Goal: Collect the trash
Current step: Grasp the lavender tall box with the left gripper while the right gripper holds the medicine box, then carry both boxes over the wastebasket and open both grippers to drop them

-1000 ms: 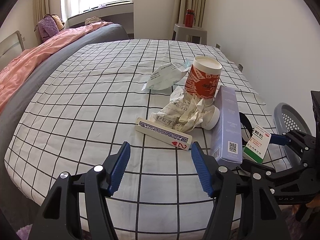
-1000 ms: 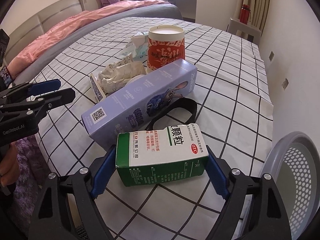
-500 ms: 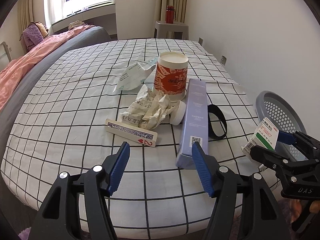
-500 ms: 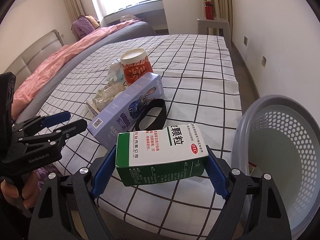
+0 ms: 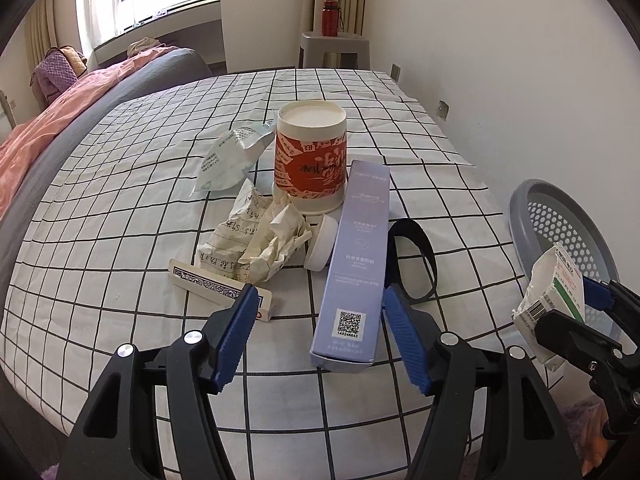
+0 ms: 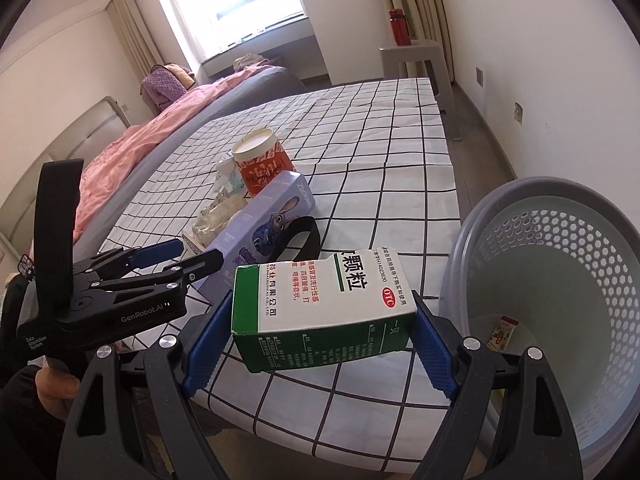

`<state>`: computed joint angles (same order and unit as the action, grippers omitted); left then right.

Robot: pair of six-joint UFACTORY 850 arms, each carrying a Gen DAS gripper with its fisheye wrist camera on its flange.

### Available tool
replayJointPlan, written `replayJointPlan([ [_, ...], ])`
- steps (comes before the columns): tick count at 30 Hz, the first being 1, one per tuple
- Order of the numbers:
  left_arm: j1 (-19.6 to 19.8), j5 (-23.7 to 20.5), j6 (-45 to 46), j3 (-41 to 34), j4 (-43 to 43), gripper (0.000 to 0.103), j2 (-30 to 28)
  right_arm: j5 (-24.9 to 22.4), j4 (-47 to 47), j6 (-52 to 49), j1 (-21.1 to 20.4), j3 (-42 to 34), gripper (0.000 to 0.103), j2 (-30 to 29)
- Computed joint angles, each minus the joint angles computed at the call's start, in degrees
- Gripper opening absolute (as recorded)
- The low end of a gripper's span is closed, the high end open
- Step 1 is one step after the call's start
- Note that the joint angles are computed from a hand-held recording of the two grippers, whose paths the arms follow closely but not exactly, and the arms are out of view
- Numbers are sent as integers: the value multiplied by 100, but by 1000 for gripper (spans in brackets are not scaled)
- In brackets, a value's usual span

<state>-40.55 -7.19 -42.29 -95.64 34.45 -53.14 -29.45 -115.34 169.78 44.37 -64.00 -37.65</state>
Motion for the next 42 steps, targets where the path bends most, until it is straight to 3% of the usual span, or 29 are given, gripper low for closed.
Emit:
replayJointPlan([
  [6,-42,-286,1240,-380,-1245,63,-263,-37,-205,271,-2,124,81,80],
  [8,-56,-312,1660,-419,-1639,49,-306,-69,-243,336,-3,163,81,109],
  [9,-66,-374,1994,-460,-1938,37,-339,-88,-253,361,-1,179,81,122],
  [10,-71,-396,2244,-477,-2161,34,-357,-105,-269,389,0,195,81,135],
  [14,-106,-318,2447,-470,-2298,32,-364,-150,-281,433,11,231,81,174],
  [19,-85,-645,3068,-978,-3003,34,-638,-166,-376,511,3,248,81,190],
  [28,-91,-1207,3179,-2155,-3121,31,-1317,-193,-486,684,-30,302,81,207],
  [36,-68,-716,2906,-1558,-2938,31,-922,-234,-518,740,-31,314,81,212],
  [42,-90,-220,1467,-681,-1576,31,-300,-350,-540,768,5,393,81,280],
])
